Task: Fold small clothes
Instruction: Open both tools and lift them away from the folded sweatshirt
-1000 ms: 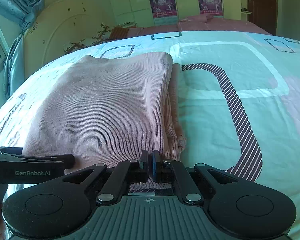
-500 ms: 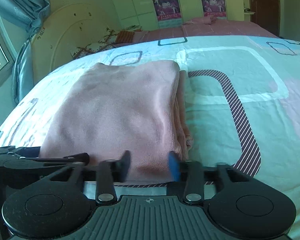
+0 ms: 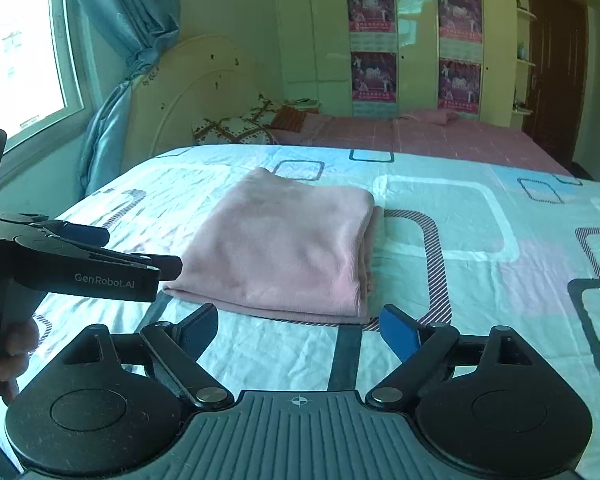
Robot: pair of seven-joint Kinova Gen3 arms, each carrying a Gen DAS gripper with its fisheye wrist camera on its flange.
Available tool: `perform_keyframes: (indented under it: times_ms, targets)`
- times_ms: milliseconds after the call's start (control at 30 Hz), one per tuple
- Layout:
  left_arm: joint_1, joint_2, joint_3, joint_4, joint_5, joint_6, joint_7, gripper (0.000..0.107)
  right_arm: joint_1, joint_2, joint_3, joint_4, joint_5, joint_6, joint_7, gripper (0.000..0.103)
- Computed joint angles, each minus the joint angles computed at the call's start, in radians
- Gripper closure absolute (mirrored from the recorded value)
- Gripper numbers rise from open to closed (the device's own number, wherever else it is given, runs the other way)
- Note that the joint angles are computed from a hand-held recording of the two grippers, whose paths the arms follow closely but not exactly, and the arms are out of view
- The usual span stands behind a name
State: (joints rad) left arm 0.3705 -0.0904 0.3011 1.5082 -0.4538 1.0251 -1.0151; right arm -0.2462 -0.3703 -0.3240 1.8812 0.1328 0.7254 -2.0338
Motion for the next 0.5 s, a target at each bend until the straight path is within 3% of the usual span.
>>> perform_keyframes:
  times_ms: [267, 500]
  targets:
    - [-0.01, -0.084, 0.095, -0.01, -0.064, 0.115, 0.13, 0.01, 0.022, -0.129, -0.042, -0.003, -0.003, 0.044, -0.001, 0.0]
    - [-0.014, -0.117, 0.272, -0.061, -0.154, 0.328, 0.335, 0.01, 0.143, -0.264, -0.131, -0.006, 0.008, 0.155, -0.068, 0.0]
